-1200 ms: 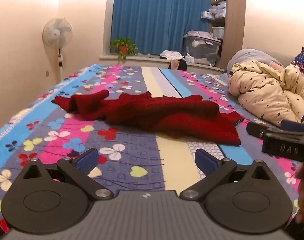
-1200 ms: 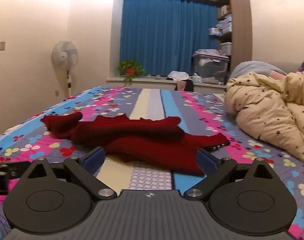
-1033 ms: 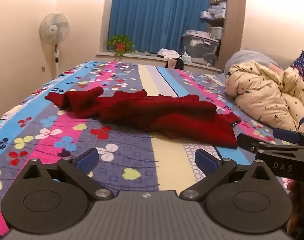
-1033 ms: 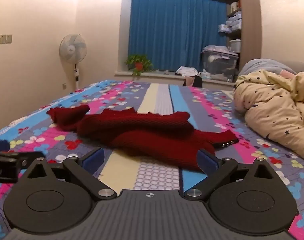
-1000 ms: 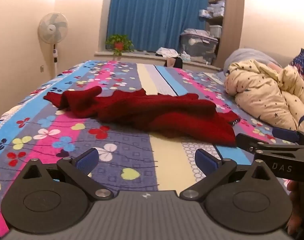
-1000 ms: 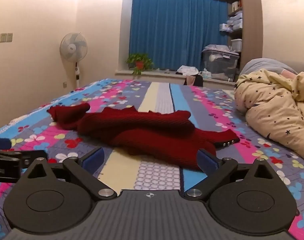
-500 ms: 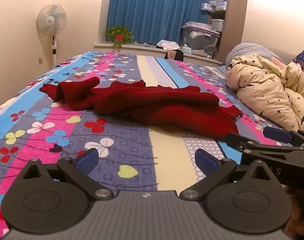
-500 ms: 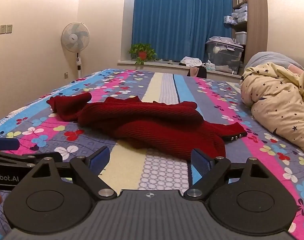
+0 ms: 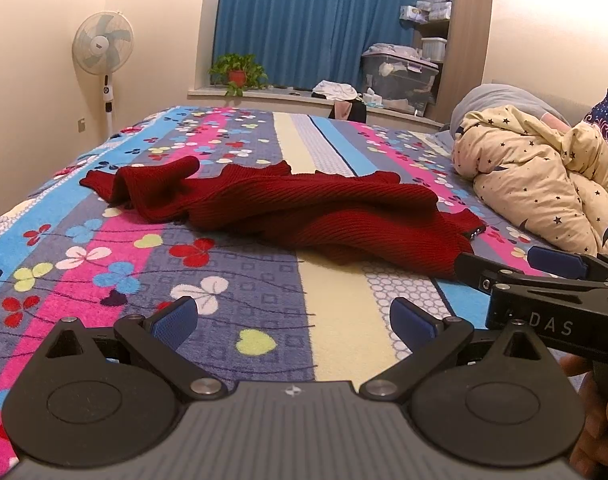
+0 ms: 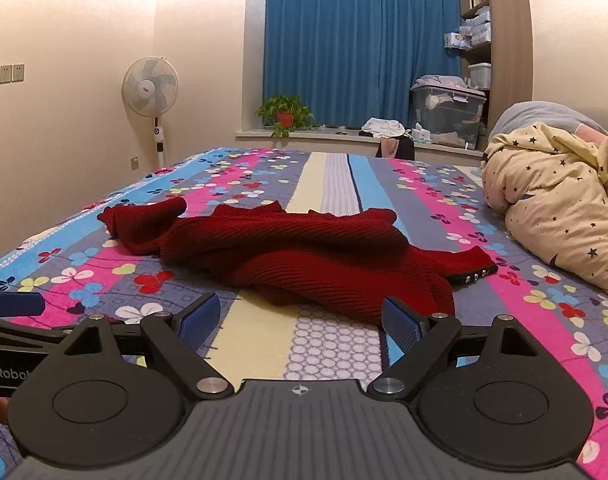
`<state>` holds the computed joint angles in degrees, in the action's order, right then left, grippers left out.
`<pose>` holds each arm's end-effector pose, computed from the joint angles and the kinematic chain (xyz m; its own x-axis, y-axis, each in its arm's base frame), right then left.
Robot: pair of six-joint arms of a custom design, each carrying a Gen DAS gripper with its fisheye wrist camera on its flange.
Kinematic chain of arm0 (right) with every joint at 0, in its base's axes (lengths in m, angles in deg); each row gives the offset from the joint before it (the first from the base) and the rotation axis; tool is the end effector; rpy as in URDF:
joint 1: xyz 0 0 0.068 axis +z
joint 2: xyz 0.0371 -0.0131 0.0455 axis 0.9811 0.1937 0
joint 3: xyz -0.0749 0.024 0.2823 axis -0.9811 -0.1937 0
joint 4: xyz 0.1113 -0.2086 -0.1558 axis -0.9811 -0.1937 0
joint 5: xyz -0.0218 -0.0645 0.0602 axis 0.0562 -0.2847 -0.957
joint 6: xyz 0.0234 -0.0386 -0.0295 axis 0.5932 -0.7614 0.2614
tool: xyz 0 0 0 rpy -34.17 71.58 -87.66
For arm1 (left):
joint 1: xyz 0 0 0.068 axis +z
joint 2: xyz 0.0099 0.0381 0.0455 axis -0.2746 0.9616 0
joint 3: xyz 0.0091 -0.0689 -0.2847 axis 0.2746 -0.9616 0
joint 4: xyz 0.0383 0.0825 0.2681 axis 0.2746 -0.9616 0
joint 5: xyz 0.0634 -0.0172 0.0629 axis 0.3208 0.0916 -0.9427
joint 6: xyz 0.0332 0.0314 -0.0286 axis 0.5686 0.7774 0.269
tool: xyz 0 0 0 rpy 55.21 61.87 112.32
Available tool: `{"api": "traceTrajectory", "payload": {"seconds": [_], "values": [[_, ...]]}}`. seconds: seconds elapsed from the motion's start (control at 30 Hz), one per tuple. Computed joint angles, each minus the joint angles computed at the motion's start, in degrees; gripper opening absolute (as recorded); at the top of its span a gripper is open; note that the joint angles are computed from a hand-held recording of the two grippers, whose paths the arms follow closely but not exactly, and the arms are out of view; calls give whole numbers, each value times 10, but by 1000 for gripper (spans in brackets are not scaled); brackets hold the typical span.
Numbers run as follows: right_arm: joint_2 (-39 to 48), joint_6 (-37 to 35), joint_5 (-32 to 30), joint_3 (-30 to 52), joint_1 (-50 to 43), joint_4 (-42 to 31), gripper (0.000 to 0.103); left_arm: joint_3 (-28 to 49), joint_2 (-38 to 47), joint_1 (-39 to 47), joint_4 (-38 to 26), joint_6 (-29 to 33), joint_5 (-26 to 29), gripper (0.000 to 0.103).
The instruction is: Fold small clothes
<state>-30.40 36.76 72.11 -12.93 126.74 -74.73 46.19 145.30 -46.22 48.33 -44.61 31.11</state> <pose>0.1411 0.1177 0.1931 -0.4405 0.0831 -0.8939 0.1220 0.9920 0.0320 0.1874 -0.1057 0.1954 -0.5118 0.1167 -0.8512 0.3598 0.9288 -0.0890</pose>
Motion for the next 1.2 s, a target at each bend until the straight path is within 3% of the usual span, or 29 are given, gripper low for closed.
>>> {"api": "traceTrajectory", "payload": {"seconds": [1.2], "values": [[4,-1,15,4,7,3,89,-2,-7,-3,-3,0,-4,102]]}}
